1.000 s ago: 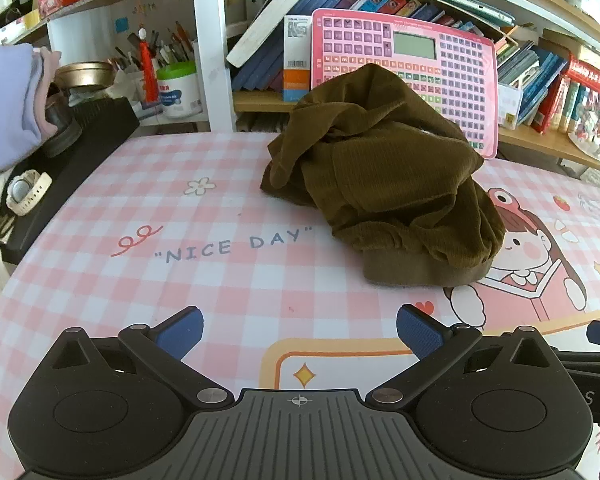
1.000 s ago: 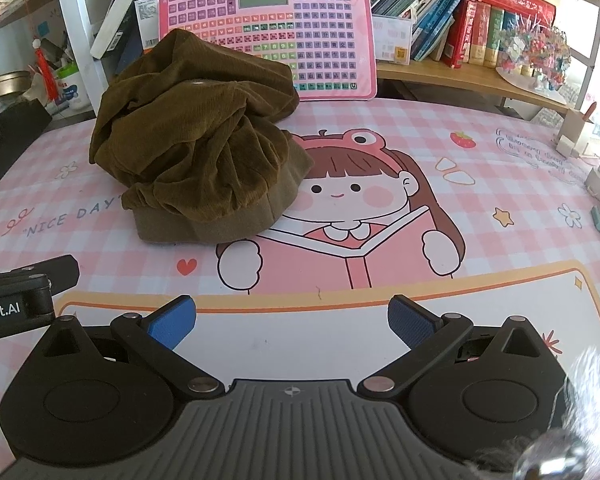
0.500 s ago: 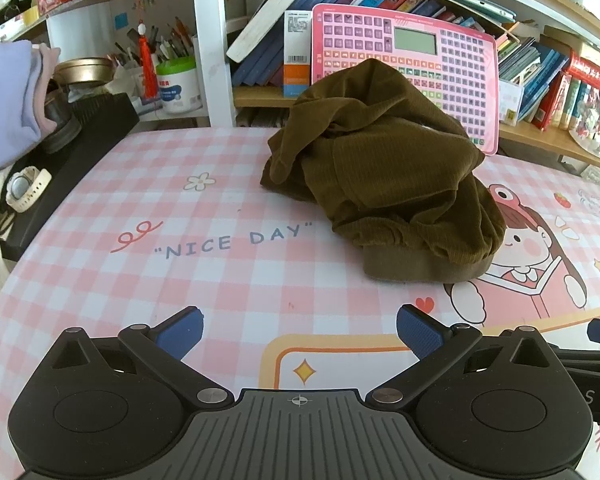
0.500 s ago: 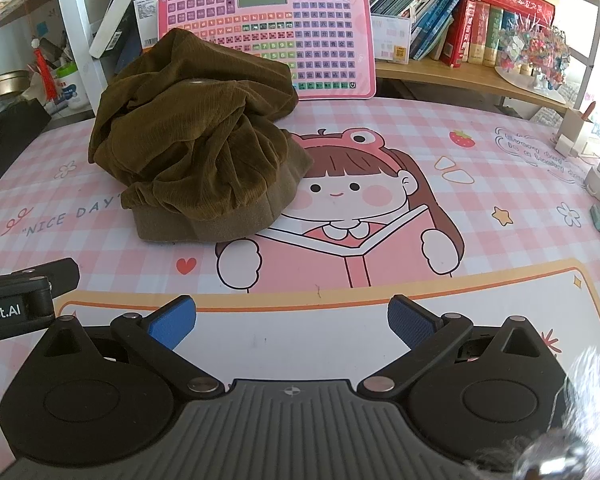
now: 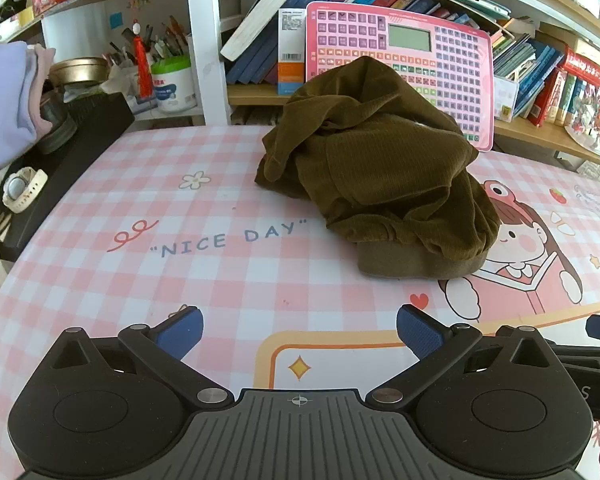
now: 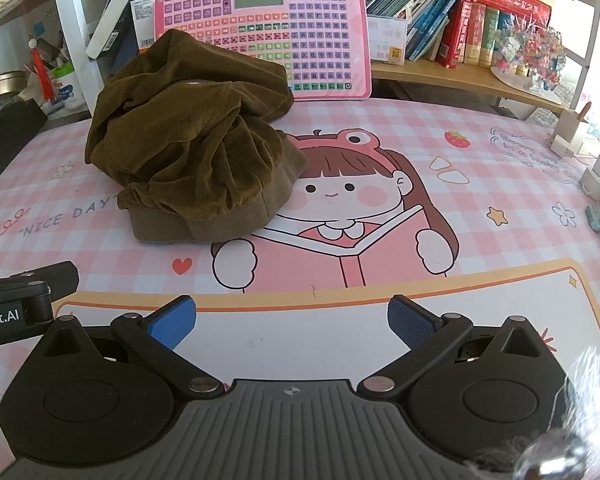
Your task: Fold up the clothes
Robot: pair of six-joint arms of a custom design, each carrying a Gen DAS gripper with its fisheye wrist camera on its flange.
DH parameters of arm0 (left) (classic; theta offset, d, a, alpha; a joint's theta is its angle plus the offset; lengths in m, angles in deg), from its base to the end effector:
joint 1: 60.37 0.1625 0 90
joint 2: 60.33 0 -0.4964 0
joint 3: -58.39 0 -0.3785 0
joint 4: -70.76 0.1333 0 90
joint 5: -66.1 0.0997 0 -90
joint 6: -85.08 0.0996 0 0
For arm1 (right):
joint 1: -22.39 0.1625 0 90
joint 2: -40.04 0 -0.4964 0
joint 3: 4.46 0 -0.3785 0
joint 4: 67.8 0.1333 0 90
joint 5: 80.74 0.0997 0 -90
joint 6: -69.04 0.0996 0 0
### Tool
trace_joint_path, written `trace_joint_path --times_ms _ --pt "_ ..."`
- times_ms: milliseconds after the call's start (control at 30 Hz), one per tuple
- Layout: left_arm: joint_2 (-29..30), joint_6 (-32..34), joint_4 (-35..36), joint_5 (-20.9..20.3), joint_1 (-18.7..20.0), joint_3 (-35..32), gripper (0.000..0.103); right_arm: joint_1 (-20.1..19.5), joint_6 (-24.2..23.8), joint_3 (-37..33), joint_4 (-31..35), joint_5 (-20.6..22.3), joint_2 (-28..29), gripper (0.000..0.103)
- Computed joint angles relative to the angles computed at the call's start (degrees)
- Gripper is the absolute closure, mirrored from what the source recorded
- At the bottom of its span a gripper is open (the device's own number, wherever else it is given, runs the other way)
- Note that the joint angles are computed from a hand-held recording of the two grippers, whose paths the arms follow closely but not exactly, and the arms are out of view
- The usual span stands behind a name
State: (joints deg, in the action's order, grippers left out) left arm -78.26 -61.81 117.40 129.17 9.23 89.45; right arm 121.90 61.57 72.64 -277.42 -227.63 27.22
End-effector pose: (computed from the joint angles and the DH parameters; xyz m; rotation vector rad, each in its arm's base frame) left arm -0.1115 -0.8115 0.1024 1.0024 2.3552 -0.6180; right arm 0.1731 -0.7312 -0.0173 -0.2608 -2.0174 1.0447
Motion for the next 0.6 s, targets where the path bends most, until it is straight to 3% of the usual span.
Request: trace_joint_path --times_ms 600 --pt "-0.22 -0.7 0.47 -0.03 0.08 0.38 0.0 0.08 2.41 0.71 0.98 0.04 -0.32 0.0"
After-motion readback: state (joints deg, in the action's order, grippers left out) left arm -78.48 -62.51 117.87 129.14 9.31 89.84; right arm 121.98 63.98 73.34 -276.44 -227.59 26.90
